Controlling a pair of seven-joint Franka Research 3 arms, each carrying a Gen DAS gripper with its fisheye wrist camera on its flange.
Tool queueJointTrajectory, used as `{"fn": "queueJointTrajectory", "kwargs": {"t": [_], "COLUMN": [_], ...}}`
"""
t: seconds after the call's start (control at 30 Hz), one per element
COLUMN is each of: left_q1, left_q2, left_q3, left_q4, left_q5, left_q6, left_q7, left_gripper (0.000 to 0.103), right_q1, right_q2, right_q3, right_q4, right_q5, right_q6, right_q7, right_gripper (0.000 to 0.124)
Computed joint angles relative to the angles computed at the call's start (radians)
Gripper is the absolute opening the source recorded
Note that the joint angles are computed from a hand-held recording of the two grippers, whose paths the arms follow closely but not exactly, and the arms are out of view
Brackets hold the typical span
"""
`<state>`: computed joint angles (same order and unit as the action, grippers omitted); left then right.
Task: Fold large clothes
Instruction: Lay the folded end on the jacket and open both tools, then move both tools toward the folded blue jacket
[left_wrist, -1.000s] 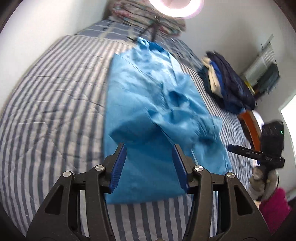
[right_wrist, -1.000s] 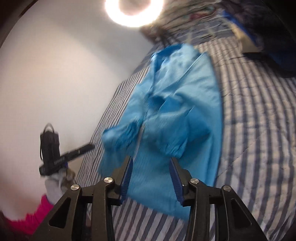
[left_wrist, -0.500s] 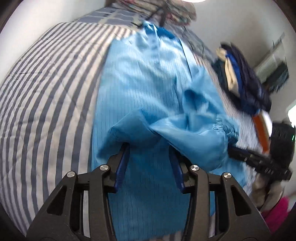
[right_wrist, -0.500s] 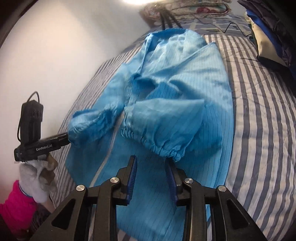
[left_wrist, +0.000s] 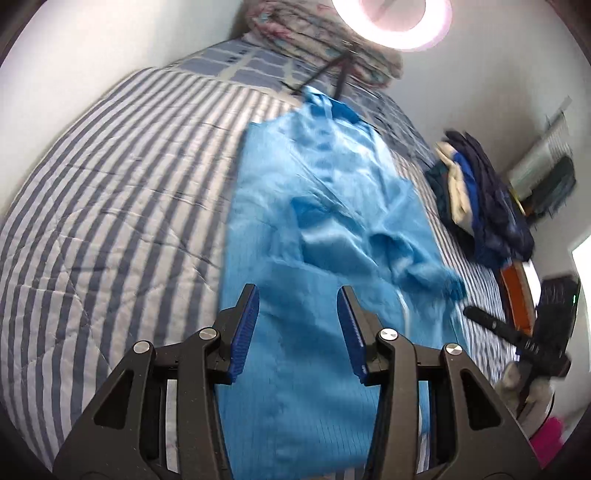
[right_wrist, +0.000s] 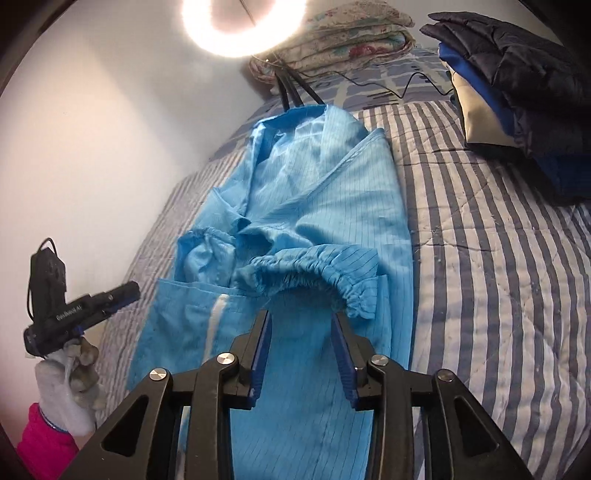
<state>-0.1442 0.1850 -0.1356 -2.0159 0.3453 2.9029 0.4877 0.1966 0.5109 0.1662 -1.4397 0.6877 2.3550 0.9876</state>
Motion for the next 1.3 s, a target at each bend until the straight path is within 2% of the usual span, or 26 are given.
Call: {"fn": "queueJointTrajectory", "kwargs": {"t": [0.07,0.13,0.27,0.3,0.37,0.4,0.5,0.6,0.73,0.9,1.0,1.17,1.3], "left_q1": [-0.002,-0.011,-0.008,-0.015,-0.039,-0.046,-0.058,-0.061,-0.074,-0.054,-0.039,-0.020,-0.004], "left_q2": [0.004,0.015,0.053,0.061,0.074,0.085,0.083,0.035,-0.072,-0.187,-0.261,-0.355,-0.408], "left_q3": [-0.020,-0.028,-0.049,-0.043,-0.022,-0.019,-0.012,-0.011,-0.001,-0.029,-0.051,-0.086,-0.100], "left_q4": [0.013,0.029,0.062,0.068,0.080,0.090,0.096,0.071,0.018,-0.018,-0.051,-0.058,-0.044], "left_q5": [-0.014,-0.019,-0.094,-0.094,-0.051,-0.037,-0.008,0.006,0.123,0.219,0.220,0.227,0.220], "left_q6": [-0.033,-0.063,-0.113,-0.131,-0.174,-0.202,-0.230,-0.212,-0.196,-0.222,-0.221,-0.277,-0.306], "left_q7": [0.046,0.070,0.115,0.107,0.075,0.073,0.054,0.012,-0.099,-0.188,-0.198,-0.178,-0.171], "left_gripper": [0.045,0.045,0.045,0.045,0.045,0.045,0.045,0.045,0.045,0.045,0.045,0.045,0.045], "right_q1": [0.003,0.029,0.076,0.103,0.134,0.141,0.129,0.098,0.069,0.088,0.110,0.133,0.149], "right_q2": [-0.002,-0.013,0.015,0.022,0.032,0.040,0.019,-0.045,-0.166,-0.335,-0.421,-0.536,-0.570], "right_q3": [0.002,-0.014,-0.057,-0.086,-0.120,-0.130,-0.116,-0.087,-0.059,-0.048,-0.049,-0.054,-0.059], "right_q4": [0.005,-0.014,0.007,0.013,0.022,0.032,0.009,-0.047,-0.157,-0.311,-0.363,-0.403,-0.371], "right_q5": [-0.020,-0.073,-0.163,-0.223,-0.330,-0.373,-0.409,-0.373,-0.291,-0.261,-0.268,-0.236,-0.243], "right_q6": [-0.034,-0.019,0.017,0.034,0.037,0.012,0.006,0.044,0.122,0.219,0.233,0.229,0.216], "right_q7": [-0.021,-0.029,0.108,0.172,0.249,0.278,0.293,0.277,0.233,0.163,0.145,0.085,0.089], "right_gripper": [0.037,0.037,0.046,0.046,0.046,0.046,0.046,0.046,0.054,0.058,0.058,0.065,0.065]}}
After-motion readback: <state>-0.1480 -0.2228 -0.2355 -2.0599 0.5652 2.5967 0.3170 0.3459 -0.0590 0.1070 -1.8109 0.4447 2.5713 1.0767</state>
